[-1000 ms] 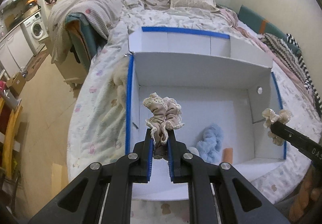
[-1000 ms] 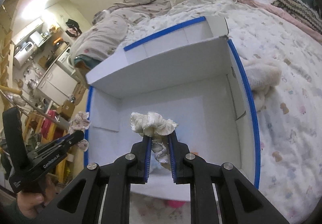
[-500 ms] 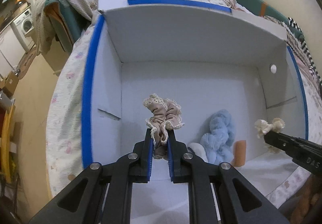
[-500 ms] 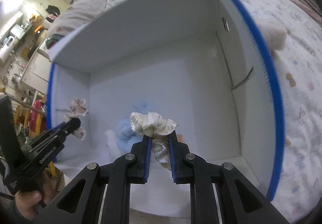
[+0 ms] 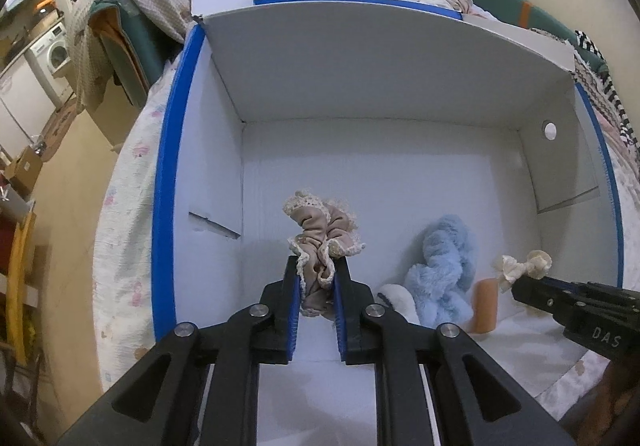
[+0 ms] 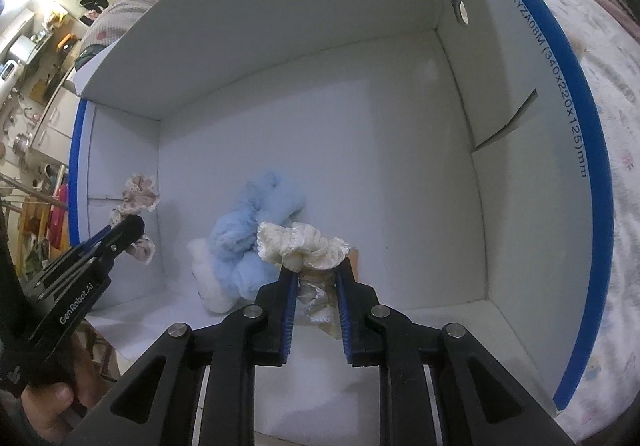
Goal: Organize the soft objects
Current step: 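Open both grippers to drop the scrunchies into the box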
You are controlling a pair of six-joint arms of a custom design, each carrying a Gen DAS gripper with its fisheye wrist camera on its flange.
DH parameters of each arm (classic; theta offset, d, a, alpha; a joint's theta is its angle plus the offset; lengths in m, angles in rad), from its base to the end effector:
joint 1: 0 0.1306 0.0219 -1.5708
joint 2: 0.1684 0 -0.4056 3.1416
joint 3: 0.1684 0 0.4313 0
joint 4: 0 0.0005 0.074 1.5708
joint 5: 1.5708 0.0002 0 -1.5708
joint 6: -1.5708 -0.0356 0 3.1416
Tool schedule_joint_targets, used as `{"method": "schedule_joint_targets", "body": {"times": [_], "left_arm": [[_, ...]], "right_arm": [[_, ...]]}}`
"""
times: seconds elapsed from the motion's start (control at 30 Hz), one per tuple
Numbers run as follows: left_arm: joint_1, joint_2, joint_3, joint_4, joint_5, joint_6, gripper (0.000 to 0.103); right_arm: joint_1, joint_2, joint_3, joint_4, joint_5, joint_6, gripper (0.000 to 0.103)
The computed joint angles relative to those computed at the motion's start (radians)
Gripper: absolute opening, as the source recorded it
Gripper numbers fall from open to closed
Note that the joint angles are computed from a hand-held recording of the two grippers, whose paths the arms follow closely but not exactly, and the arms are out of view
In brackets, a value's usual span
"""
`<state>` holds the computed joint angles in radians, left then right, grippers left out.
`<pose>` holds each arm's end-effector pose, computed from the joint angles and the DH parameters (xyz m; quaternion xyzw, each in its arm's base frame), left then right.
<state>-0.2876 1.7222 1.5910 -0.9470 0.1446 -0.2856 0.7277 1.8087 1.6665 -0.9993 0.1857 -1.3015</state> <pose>0.6011 -0.1837 0.3629 0.2903 0.9229 -0.0703 0.2431 0.4933 0.4299 0.3429 0.2942 0.9275 0.1323 0.1889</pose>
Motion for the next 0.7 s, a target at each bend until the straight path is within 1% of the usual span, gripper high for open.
{"method": "schedule_joint_targets", "body": {"times": [0.07, 0.13, 0.2, 0.23, 0.27, 0.3, 0.33, 0.37, 0.4, 0.43, 0.5, 0.53, 0.63, 0.67, 0.7], "left_arm": [[0.001, -0.002, 0.000, -0.002, 0.001, -0.002, 0.017], [0.000, -0.008, -0.005, 0.003, 0.004, -0.008, 0.018], [-0.003, -0.019, -0.015, 0.020, -0.006, -0.019, 0.024], [-0.004, -0.023, -0.019, 0.026, -0.009, -0.022, 0.032], [-0.005, -0.030, -0.026, 0.035, -0.009, -0.026, 0.042], [-0.005, -0.035, -0.031, 0.043, -0.008, -0.026, 0.046], [-0.005, -0.043, -0.038, 0.055, -0.004, -0.027, 0.053], [-0.004, -0.047, -0.042, 0.061, -0.001, -0.029, 0.057], [-0.004, -0.052, -0.046, 0.067, 0.001, -0.031, 0.059], [-0.003, -0.055, -0.048, 0.072, 0.002, -0.033, 0.064], [-0.003, -0.060, -0.053, 0.079, -0.001, -0.031, 0.066], [-0.003, -0.062, -0.054, 0.082, -0.003, -0.031, 0.066], [-0.003, -0.067, -0.058, 0.082, -0.009, -0.034, 0.066], [-0.001, -0.070, -0.059, 0.079, -0.002, -0.038, 0.066], [0.000, -0.071, -0.059, 0.074, 0.004, -0.041, 0.066]], "right_arm": [[0.000, -0.004, -0.006, 0.007, 0.001, -0.003, 0.025], [0.000, -0.007, -0.009, 0.012, 0.004, -0.004, 0.028], [-0.001, -0.011, -0.016, 0.022, 0.002, -0.006, 0.036], [-0.002, -0.013, -0.018, 0.025, 0.001, -0.009, 0.040], [-0.001, -0.016, -0.022, 0.028, 0.005, -0.014, 0.055], [-0.001, -0.019, -0.025, 0.030, 0.015, -0.024, 0.067], [0.001, -0.022, -0.029, 0.035, 0.024, -0.030, 0.068], [0.001, -0.026, -0.033, 0.041, 0.028, -0.033, 0.070], [0.001, -0.028, -0.035, 0.045, 0.031, -0.032, 0.075], [0.001, -0.028, -0.032, 0.040, 0.037, -0.032, 0.078], [0.004, -0.034, -0.034, 0.041, 0.057, -0.038, 0.085], [0.005, -0.038, -0.037, 0.048, 0.060, -0.038, 0.087], [0.007, -0.035, -0.033, 0.063, 0.063, -0.030, 0.092], [0.007, -0.034, -0.031, 0.064, 0.062, -0.029, 0.097], [0.008, -0.035, -0.030, 0.064, 0.059, -0.029, 0.099]]}}
